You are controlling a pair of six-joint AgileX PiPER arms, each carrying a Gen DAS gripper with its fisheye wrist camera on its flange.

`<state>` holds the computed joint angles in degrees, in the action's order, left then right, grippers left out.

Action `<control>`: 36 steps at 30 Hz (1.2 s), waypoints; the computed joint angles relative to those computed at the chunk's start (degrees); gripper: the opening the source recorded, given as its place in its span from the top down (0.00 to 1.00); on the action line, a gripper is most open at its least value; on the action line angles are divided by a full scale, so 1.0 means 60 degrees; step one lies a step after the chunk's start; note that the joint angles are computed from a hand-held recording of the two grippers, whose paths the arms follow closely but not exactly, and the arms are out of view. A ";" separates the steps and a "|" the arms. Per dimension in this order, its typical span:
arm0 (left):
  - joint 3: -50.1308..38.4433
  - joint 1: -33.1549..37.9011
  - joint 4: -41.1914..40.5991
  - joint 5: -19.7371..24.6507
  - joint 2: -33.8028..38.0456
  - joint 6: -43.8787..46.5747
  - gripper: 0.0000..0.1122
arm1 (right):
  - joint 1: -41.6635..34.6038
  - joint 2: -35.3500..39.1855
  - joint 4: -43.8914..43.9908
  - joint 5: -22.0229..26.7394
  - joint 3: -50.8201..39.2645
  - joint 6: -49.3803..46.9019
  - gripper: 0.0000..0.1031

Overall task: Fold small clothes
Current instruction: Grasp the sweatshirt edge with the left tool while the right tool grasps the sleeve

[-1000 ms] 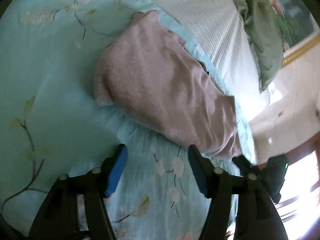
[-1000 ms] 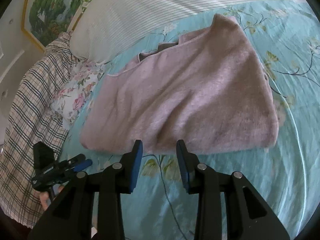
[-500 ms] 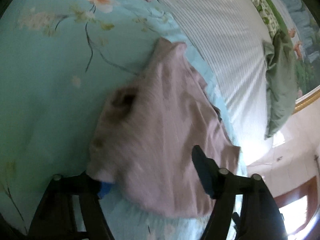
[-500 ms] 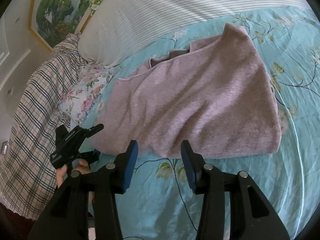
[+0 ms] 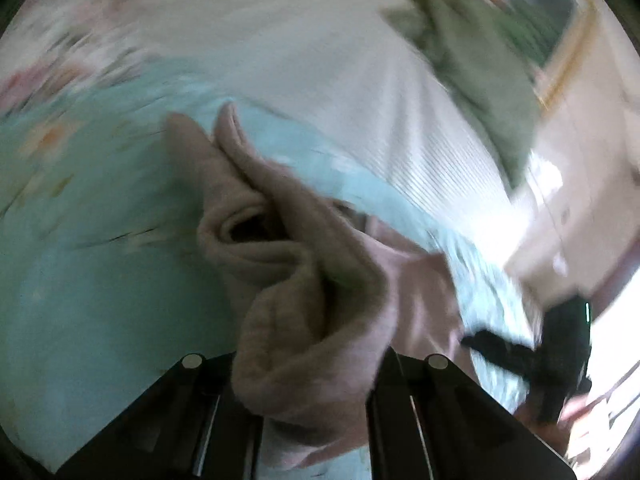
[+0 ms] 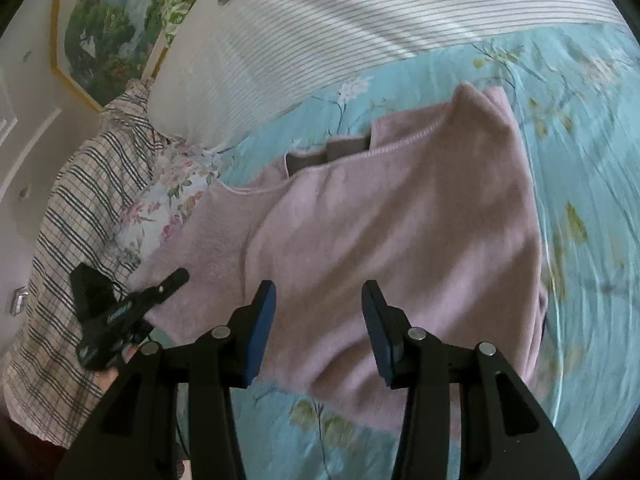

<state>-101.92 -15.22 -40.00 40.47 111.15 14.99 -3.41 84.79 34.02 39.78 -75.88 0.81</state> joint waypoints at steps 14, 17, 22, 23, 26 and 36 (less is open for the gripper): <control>-0.1129 -0.2526 0.3952 0.0070 0.1283 -0.1153 0.95 | -0.0751 0.3878 0.2581 0.2099 -0.3553 -0.1338 0.26; -0.1121 -0.2580 0.4120 0.0042 0.1246 -0.1163 0.95 | -0.0480 0.4904 0.2085 0.2423 -0.5100 -0.0805 0.26; -0.1564 -0.2942 0.5008 0.0274 0.1340 -0.1783 0.95 | 0.0044 0.6492 0.0033 0.3213 -0.8242 0.0745 0.75; -0.1647 -0.2944 0.4922 0.0274 0.1274 -0.1788 0.95 | 0.0050 0.6339 0.0066 0.3067 -0.8183 0.0612 0.77; -0.2130 -0.3029 0.4166 0.0605 0.1141 -0.1436 0.95 | 0.0026 0.4947 0.0034 0.2198 -0.6840 -0.0267 0.78; -0.5887 -0.4124 0.3446 0.2630 0.3610 -0.1704 0.95 | -0.1865 0.2505 -0.0112 0.1701 -0.3157 -0.1107 0.78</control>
